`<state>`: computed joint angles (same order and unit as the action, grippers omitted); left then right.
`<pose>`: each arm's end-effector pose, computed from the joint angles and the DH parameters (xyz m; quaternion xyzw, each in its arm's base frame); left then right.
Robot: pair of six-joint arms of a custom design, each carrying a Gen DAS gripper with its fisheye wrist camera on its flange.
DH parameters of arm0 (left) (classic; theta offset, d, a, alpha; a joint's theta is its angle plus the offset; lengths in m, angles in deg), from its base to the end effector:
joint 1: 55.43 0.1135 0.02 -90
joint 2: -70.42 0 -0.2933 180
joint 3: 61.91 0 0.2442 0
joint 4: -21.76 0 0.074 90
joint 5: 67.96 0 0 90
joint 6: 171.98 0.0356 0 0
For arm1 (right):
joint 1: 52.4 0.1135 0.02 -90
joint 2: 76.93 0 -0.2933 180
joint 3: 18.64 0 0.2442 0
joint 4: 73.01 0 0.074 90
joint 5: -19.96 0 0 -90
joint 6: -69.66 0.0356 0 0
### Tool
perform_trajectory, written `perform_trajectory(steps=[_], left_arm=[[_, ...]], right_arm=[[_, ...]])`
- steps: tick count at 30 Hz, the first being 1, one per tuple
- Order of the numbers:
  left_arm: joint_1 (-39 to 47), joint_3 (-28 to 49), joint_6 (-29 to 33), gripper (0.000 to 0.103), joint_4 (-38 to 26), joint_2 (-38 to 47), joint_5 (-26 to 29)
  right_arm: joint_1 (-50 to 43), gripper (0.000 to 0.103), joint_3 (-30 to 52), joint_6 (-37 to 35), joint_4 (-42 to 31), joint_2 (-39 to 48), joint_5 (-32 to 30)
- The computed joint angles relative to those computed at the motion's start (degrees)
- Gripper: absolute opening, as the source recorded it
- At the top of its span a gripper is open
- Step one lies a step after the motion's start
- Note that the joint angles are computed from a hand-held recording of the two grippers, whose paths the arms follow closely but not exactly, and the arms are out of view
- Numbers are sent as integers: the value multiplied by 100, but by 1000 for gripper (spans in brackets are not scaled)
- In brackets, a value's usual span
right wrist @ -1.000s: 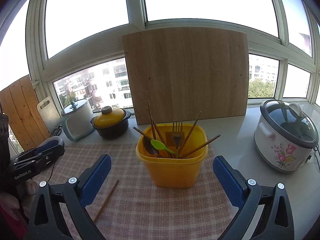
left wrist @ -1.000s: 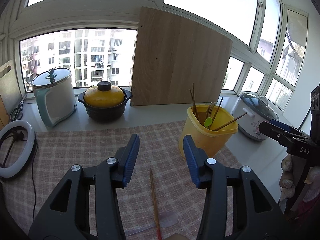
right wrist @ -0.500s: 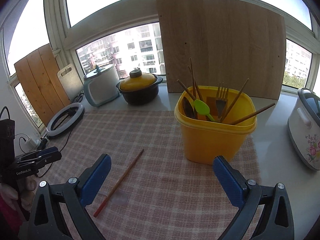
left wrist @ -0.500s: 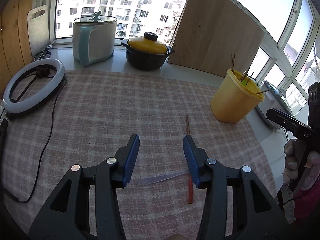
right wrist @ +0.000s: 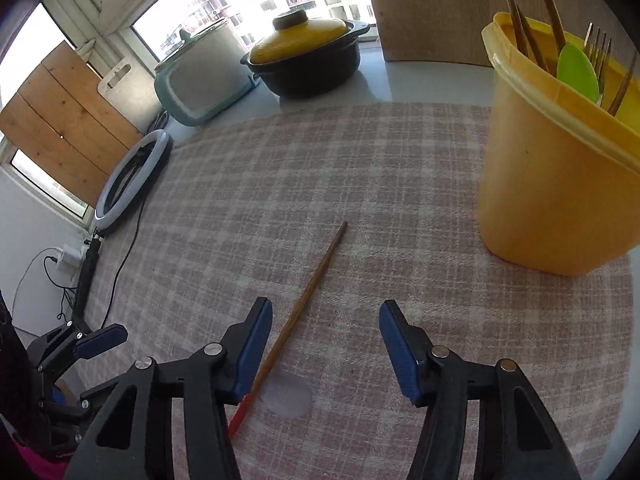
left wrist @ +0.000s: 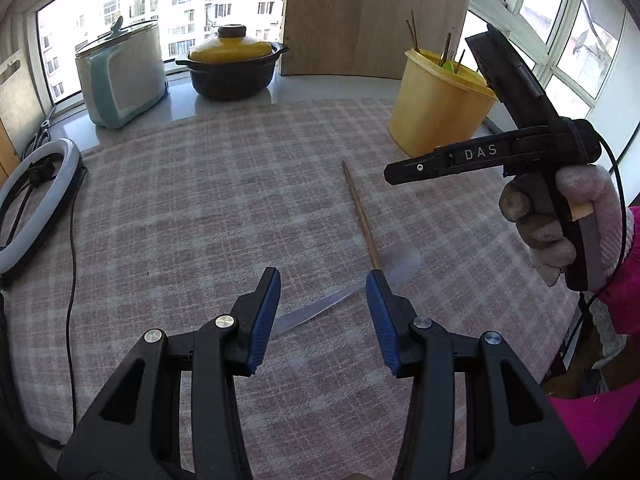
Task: Organize utensils
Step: 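Close the right gripper on the red-tipped chopstick while the left gripper grasps the clear plastic spoon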
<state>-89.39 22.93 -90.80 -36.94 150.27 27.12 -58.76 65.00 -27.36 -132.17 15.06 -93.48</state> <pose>0.2275 -0.1570 0.3352 0.2201 0.9236 -0.1527 0.2743 0.3122 -0.0206 0.2726 -0.0451 0.9601 0.1756 0.2128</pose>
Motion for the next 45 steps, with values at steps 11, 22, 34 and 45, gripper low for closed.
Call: perform_trajectory(steps=[11, 22, 34, 45], left_arm=[[68, -38, 391, 40, 51, 262, 232], [239, -90, 450, 40, 146, 303, 357], [-131, 194, 917, 32, -8, 796, 393], [-892, 838, 1495, 32, -246, 1483, 226]], right_arm=[[444, 32, 778, 628, -230, 1115, 430], [1086, 15, 1209, 508, -356, 1434, 1465], [537, 4, 643, 105, -439, 959, 887], [-209, 3, 18, -308, -361, 539, 664]])
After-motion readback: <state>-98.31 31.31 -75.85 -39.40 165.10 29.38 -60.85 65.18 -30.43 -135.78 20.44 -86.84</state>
